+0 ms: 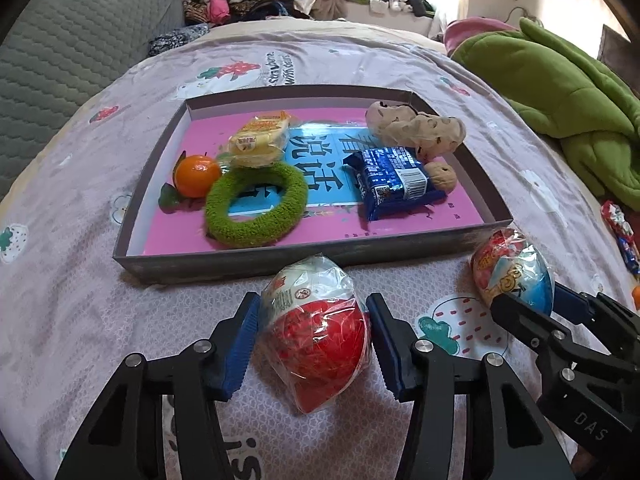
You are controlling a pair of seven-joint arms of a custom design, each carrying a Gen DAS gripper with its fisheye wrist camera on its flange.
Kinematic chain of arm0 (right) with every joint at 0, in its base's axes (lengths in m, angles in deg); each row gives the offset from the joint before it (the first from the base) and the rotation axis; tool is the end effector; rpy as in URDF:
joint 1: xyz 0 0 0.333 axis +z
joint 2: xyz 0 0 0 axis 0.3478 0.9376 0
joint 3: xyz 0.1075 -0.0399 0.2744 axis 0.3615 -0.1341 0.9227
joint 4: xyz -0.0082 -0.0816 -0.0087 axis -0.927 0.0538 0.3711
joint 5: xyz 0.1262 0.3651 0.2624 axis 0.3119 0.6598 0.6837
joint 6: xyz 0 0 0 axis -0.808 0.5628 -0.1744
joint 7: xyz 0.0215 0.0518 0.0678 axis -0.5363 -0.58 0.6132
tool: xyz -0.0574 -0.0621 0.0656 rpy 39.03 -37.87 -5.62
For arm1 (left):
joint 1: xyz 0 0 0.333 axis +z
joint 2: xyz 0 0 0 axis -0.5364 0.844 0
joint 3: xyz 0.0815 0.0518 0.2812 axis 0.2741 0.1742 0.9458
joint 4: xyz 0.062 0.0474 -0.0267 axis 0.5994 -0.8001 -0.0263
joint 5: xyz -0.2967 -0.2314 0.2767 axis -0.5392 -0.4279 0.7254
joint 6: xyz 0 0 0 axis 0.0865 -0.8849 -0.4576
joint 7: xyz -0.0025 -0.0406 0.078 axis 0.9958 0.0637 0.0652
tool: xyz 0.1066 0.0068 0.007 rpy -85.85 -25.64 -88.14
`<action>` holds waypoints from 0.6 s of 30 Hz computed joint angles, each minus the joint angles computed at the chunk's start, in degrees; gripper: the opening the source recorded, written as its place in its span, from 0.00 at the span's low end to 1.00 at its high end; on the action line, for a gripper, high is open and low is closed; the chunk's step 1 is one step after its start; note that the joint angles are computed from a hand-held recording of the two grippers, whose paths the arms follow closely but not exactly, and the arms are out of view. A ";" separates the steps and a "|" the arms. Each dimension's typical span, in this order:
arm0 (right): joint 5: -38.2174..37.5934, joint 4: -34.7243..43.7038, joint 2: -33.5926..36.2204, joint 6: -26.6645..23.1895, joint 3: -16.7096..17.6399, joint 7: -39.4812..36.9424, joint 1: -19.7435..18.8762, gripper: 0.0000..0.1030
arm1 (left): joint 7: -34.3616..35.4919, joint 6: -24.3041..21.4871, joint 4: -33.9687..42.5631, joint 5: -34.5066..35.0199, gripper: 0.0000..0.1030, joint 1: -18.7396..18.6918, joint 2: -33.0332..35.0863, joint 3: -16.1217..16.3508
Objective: Organize objects
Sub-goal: 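Close the left tool on the red toy egg while the right tool grasps the blue toy egg, then carry the red egg over the tray with the left tool while the right tool carries the blue egg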
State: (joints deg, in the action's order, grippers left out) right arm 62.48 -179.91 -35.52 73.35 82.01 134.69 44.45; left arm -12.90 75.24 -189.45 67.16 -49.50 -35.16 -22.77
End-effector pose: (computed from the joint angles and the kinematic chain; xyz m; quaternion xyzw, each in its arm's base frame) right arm 0.5088 0.3056 0.4653 -0.7964 0.5040 -0.0950 0.3205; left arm 0.4754 -0.3340 0.4852 -0.7545 0.5817 -0.2047 0.2245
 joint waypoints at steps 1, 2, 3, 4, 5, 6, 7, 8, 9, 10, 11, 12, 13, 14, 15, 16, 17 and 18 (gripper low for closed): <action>-0.13 -0.04 -0.05 0.14 0.06 -0.07 0.04 0.48 | 0.14 -0.11 -0.26 -0.03 0.54 -0.05 -0.37 0.03; -0.03 -0.08 -0.11 0.25 0.04 -0.47 0.20 0.48 | 0.18 -0.17 -0.42 -0.02 0.54 -0.07 -0.62 0.01; 0.07 -0.04 -0.10 0.29 -0.02 -0.85 0.31 0.48 | 0.44 -0.31 -0.74 0.03 0.54 -0.14 -1.19 0.01; 0.14 -0.08 -0.18 0.44 0.00 -0.99 0.37 0.48 | 0.55 -0.54 -0.96 0.15 0.54 -0.15 -1.65 -0.07; 0.64 -0.21 -0.36 0.71 -0.10 -1.55 0.64 0.48 | 0.72 -0.68 -1.26 0.22 0.54 -0.18 -2.24 -0.11; 0.95 -0.31 -0.56 0.87 -0.13 -1.95 0.83 0.48 | 1.11 -0.88 -1.65 0.42 0.54 -0.25 -3.18 -0.17; 1.14 -0.42 -0.78 1.06 -0.08 -2.23 0.98 0.48 | 1.21 -1.19 -1.84 0.74 0.54 -0.18 -3.82 -0.33; 1.54 -0.56 -1.10 1.35 -0.10 -2.76 1.27 0.48 | 1.20 -1.53 -2.05 1.11 0.54 -0.09 -4.55 -0.52; 1.81 -0.65 -1.39 1.57 -0.07 -3.15 1.49 0.48 | 1.29 -1.81 -2.41 1.49 0.54 -0.06 -5.56 -0.67; 1.78 -0.75 -1.67 1.66 0.04 -3.21 1.56 0.48 | 1.39 -2.01 -2.85 1.91 0.54 0.00 -6.73 -0.80; 1.73 -1.06 -2.26 1.94 0.22 -3.28 1.69 0.48 | 1.74 -2.26 -3.27 2.27 0.54 0.04 -7.95 -0.88; 1.69 -1.20 -2.66 2.15 0.30 -3.34 1.78 0.48 | 2.21 -2.50 -3.52 2.36 0.54 0.10 -8.92 -0.84; 1.31 -1.28 -3.11 2.15 0.54 -2.91 1.71 0.48 | 2.39 -2.49 -3.83 2.39 0.54 0.16 -9.83 -0.87; 1.43 -1.49 -3.83 2.20 0.58 -2.86 1.91 0.48 | 2.72 -2.39 -4.21 2.34 0.54 0.20 -10.81 -0.81; 1.60 -1.68 -4.40 2.44 0.59 -2.87 2.12 0.48 | 3.34 -2.58 -4.70 2.28 0.54 0.17 -12.16 -0.74; 1.19 -1.73 -5.02 2.56 0.89 -2.29 2.02 0.48 | 3.55 -2.76 -4.89 2.39 0.54 0.37 -12.93 -0.88; 0.96 -1.71 -5.48 2.69 1.03 -2.06 2.09 0.48 | 3.73 -2.85 -5.09 2.55 0.54 0.57 -13.70 -1.01; 0.57 -1.60 -5.86 2.79 1.23 -1.71 2.07 0.48 | 4.34 -3.01 -5.35 2.55 0.54 0.64 -14.66 -0.92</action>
